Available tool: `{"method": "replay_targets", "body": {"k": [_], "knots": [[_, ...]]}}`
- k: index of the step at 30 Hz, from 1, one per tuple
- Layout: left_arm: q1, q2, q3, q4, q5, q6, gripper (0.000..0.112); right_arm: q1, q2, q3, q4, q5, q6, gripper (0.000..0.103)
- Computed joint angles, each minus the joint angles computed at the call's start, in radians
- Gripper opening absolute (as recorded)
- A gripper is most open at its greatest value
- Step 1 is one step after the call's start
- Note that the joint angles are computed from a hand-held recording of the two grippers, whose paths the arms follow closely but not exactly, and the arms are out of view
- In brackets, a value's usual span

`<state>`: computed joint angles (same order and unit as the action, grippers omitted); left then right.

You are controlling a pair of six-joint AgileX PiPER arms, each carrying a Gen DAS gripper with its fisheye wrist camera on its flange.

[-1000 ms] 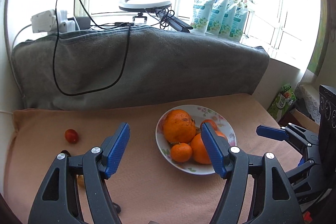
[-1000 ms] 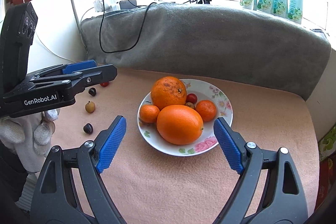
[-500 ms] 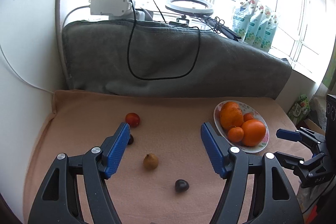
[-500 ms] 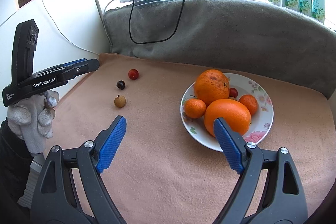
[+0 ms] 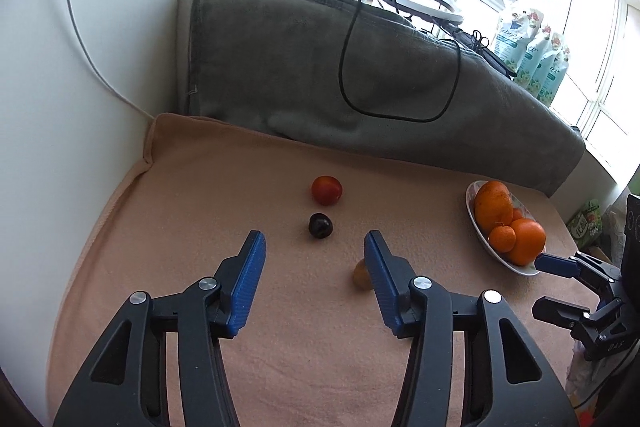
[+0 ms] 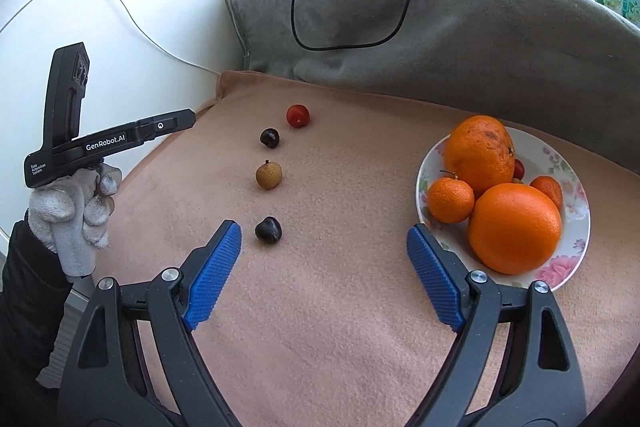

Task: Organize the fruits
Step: 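Move the right tool to the dark cherry while the left tool moves to a longan, then close the left tool on the longan while the right tool closes on the dark cherry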

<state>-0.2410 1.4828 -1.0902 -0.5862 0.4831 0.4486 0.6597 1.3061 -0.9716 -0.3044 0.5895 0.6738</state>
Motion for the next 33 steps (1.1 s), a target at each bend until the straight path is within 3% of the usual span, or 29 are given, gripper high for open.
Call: {"method": "replay_targets", "body": {"k": [3, 7, 11, 14, 18, 33], "knots": [[-0.001, 0.018, 0.005, -0.032, 0.006, 0.027, 0.047, 0.001, 0.032, -0.01, 0.035, -0.017, -0.033, 0.079], [-0.007, 0.036, 0.017, -0.078, 0.012, 0.066, 0.043, 0.007, 0.08, -0.025, 0.077, -0.037, -0.074, 0.078], [-0.021, 0.058, 0.009, -0.116, 0.027, 0.103, 0.039, 0.005, 0.143, -0.055, 0.164, -0.046, -0.17, 0.061], [-0.032, 0.081, -0.005, -0.134, 0.042, 0.126, 0.038, 0.009, 0.185, -0.073, 0.204, -0.053, -0.218, 0.06], [-0.035, 0.119, -0.032, -0.172, 0.071, 0.154, 0.035, 0.003, 0.231, -0.094, 0.268, -0.065, -0.288, 0.049], [-0.061, 0.218, -0.098, -0.157, 0.11, 0.145, 0.032, 0.003, 0.338, -0.17, 0.286, -0.048, -0.335, 0.037]]}}
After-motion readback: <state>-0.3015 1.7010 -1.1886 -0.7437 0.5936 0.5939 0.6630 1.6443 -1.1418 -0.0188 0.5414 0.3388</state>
